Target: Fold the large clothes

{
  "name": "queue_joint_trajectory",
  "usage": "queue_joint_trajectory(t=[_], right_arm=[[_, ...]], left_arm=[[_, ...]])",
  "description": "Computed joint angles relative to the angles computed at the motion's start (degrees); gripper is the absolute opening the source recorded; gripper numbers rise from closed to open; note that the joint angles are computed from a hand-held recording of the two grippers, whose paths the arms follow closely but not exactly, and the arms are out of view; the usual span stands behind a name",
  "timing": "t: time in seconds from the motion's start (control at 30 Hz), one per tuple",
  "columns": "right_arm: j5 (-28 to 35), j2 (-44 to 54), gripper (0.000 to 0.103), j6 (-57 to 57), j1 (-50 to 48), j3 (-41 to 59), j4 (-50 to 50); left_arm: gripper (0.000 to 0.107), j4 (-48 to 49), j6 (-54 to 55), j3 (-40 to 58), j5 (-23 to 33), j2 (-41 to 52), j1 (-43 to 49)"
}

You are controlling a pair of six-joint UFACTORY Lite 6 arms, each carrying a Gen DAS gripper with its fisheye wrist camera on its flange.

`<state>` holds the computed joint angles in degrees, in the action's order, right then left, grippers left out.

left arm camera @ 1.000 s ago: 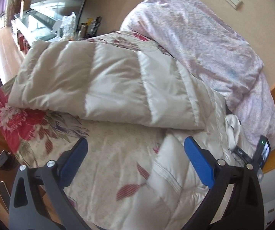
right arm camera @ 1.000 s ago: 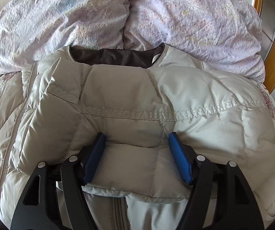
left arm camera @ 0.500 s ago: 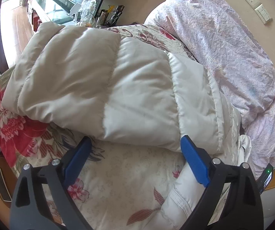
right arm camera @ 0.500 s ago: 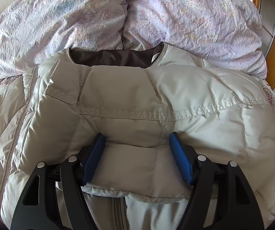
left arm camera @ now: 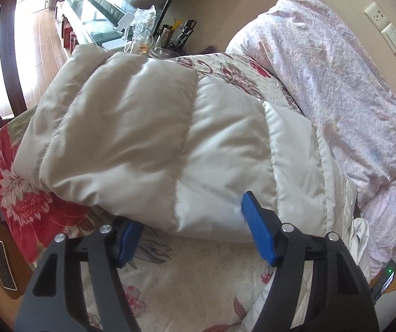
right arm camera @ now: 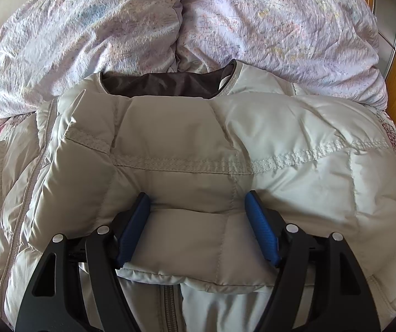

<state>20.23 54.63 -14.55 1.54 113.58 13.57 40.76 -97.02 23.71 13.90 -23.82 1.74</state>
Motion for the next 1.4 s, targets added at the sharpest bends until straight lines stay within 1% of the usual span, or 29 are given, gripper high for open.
queue_joint_trajectory(t=[0.07,0.13,0.17,0.2,0.23,0.33,0.37,0.43,0.47,0.5,0.57,0.67,0.7,0.73,0.8,0.93,1.0,1.1,1.2,1.23,1.3,1.4], right_arm=[[0.09,0.07,0.074,-0.58,-0.09,0.13,0.71],[0.14,0.06,0.074,-0.96,-0.13,0.15,1.21],[0.13,0.03,0.074,-1.05,-0.1,0.12,1.36],[0.14,0.04,0.074,-1.25,-0.14,0.14,1.62],[0.12,0.0,0.075,-1.45,-0.12,0.07,1.94],[0.15,-0.04,0.075,-3.07,-0.33,-0.05,3.8],[0.21,-0.05,0.076,-4.12,-0.48,-0.09,4.95],[0.42,0.06,0.077,-5.81,-0.75,0.03,6.8],[0.44,0.05,0.077,-6.25,-0.8,-0.01,7.31],[0.46,0.02,0.077,-6.85,-0.86,-0.08,7.98],[0.54,0.03,0.078,-8.16,-1.1,-0.16,9.42],[0.82,0.17,0.078,-9.52,-1.3,0.03,10.94],[0.86,0.19,0.079,-9.65,-1.31,0.08,11.1],[0.91,0.22,0.079,-9.9,-1.33,0.11,11.37],[1.02,0.22,0.079,-10.6,-1.43,0.12,12.17],[1.2,0.02,0.08,-12.6,-1.69,-0.22,14.46],[1.3,-0.02,0.081,-13.77,-1.81,-0.36,15.82],[1.77,0.13,0.082,-15.9,-2.14,-0.19,18.17],[2.29,0.1,0.083,-19.39,-2.68,-0.44,22.02],[2.63,0.25,0.084,-20.53,-2.92,-0.25,23.29],[3.23,0.22,0.084,-23.02,-3.42,-0.32,26.24],[3.93,-0.75,0.084,-29.54,-4.65,-1.98,33.95]], left_arm=[[0.063,-1.8,2.2,-0.16,0.11,-0.29,1.41],[0.056,-3.58,4.45,-0.4,0.25,-0.67,3.02],[0.054,-5.22,6.46,-0.63,0.02,-0.95,4.35],[0.048,-6.98,8.64,-0.78,-0.47,-1.06,5.67],[0.037,-9.06,11.24,-1.0,-0.93,-1.21,7.08],[0.021,-12.97,17.25,0.03,-0.75,0.33,9.94],[0.017,-11.69,16.81,1.33,0.77,1.25,9.6],[0.013,-6.88,12.66,3.26,3.66,2.05,7.57],[0.012,-2.47,8.65,5.17,6.98,2.4,5.1],[0.01,-0.08,6.38,6.67,9.09,2.95,3.37],[0.008,4.33,2.79,10.75,15.16,3.81,-1.26],[0.008,7.51,2.22,17.52,22.5,5.5,-7.14],[0.007,8.54,2.35,20.86,25.28,6.74,-9.84],[0.007,9.25,2.43,23.03,26.49,8.03,-11.15],[0.007,11.53,3.19,30.66,31.42,12.23,-16.53],[0.007,13.81,6.44,45.08,36.51,21.61,-24.65],[0.007,14.87,8.87,53.6,39.02,27.76,-29.26],[0.007,14.28,15.04,67.6,40.63,37.75,-34.01],[0.007,11.62,21.43,82.18,40.02,48.63,-37.52],[0.007,10.83,22.88,85.53,39.67,51.26,-38.19],[0.007,8.06,27.27,95.49,39.31,58.65,-40.12],[0.007,2.21,35.52,113.48,39.41,71.8,-42.06]])
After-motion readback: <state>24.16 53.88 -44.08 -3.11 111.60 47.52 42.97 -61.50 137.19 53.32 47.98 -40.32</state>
